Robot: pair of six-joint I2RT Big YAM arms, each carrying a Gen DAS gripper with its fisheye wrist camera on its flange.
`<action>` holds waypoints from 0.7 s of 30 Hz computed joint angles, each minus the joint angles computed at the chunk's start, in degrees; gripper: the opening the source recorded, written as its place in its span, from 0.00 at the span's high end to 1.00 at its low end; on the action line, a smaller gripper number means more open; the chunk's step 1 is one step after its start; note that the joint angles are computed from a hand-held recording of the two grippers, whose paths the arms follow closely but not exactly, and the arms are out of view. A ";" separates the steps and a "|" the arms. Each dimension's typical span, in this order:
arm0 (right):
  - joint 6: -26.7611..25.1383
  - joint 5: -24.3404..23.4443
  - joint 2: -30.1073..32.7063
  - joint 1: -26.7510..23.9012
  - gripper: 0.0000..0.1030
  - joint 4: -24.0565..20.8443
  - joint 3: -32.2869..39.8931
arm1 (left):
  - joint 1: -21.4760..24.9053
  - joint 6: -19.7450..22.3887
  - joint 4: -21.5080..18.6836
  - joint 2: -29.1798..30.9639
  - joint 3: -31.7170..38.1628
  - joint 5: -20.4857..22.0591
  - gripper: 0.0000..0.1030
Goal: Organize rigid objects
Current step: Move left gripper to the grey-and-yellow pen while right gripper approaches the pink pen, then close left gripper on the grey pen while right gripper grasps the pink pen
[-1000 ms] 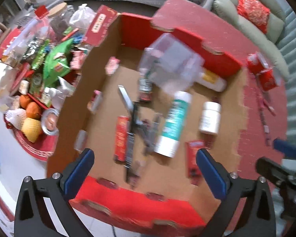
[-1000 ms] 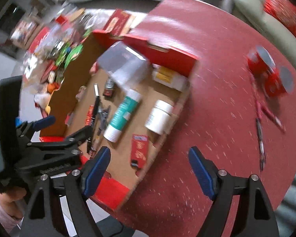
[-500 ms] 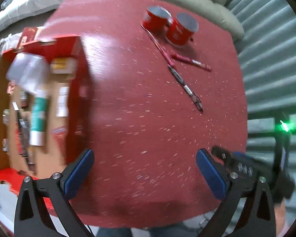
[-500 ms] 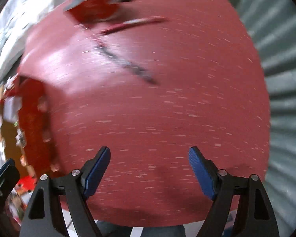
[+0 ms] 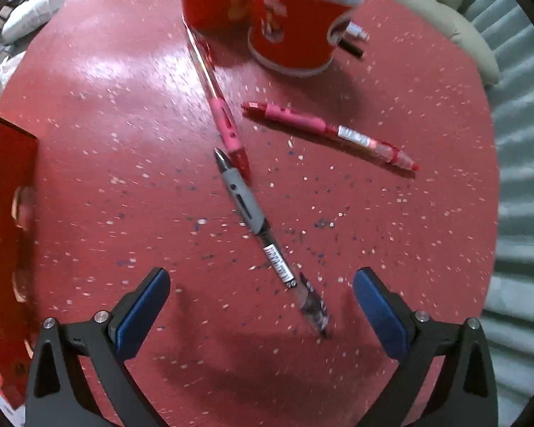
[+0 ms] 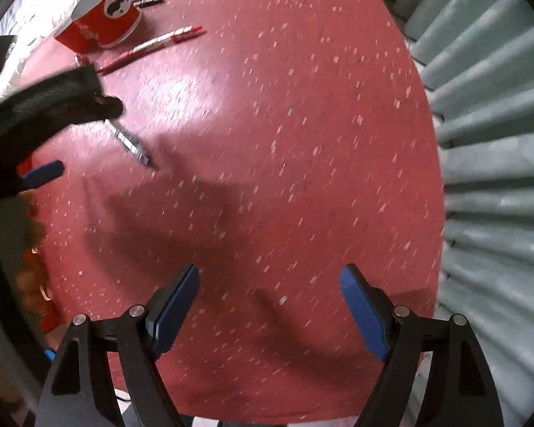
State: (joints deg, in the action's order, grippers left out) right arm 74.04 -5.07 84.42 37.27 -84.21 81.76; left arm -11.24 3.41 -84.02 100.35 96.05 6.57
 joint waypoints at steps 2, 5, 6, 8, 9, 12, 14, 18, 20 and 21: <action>-2.61 0.63 -0.26 -1.63 0.20 0.01 0.14 | -0.23 -1.13 0.96 0.20 -0.79 -1.92 0.00; -9.01 2.57 0.26 -4.18 0.20 0.46 1.53 | 0.82 -1.30 2.43 0.41 -1.65 -5.21 0.00; -11.24 3.11 0.86 -4.83 0.20 0.42 2.35 | 1.33 -1.24 3.09 0.35 -1.91 -5.36 0.00; -16.74 4.57 2.76 -6.47 0.20 0.48 4.86 | 2.87 -0.18 4.96 -0.04 -2.32 -6.61 0.00; -18.81 4.93 3.64 -7.19 0.20 0.71 5.96 | 3.89 0.27 5.41 0.22 -1.98 -7.02 0.00; -26.70 6.96 8.05 -9.08 0.20 0.73 11.39 | 6.46 0.17 4.06 2.07 0.41 -6.01 0.00; -34.60 8.52 12.37 -9.66 0.20 0.46 16.67 | 7.20 0.30 3.23 2.80 1.29 -5.01 0.00; -48.71 12.14 22.05 -9.43 0.20 -1.40 29.04 | 7.11 0.96 3.99 2.61 1.02 -6.01 0.00; -54.33 14.52 25.56 -9.13 0.20 -2.08 33.01 | 5.67 0.27 3.58 2.20 0.83 -5.73 0.00; -56.74 15.32 27.39 -9.22 0.20 -2.47 35.04 | 5.30 0.77 3.83 2.03 0.67 -5.58 0.00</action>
State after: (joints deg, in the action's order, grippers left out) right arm 17.31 10.25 111.81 28.06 -86.68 116.80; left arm -5.94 4.18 -80.19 102.38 96.73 0.99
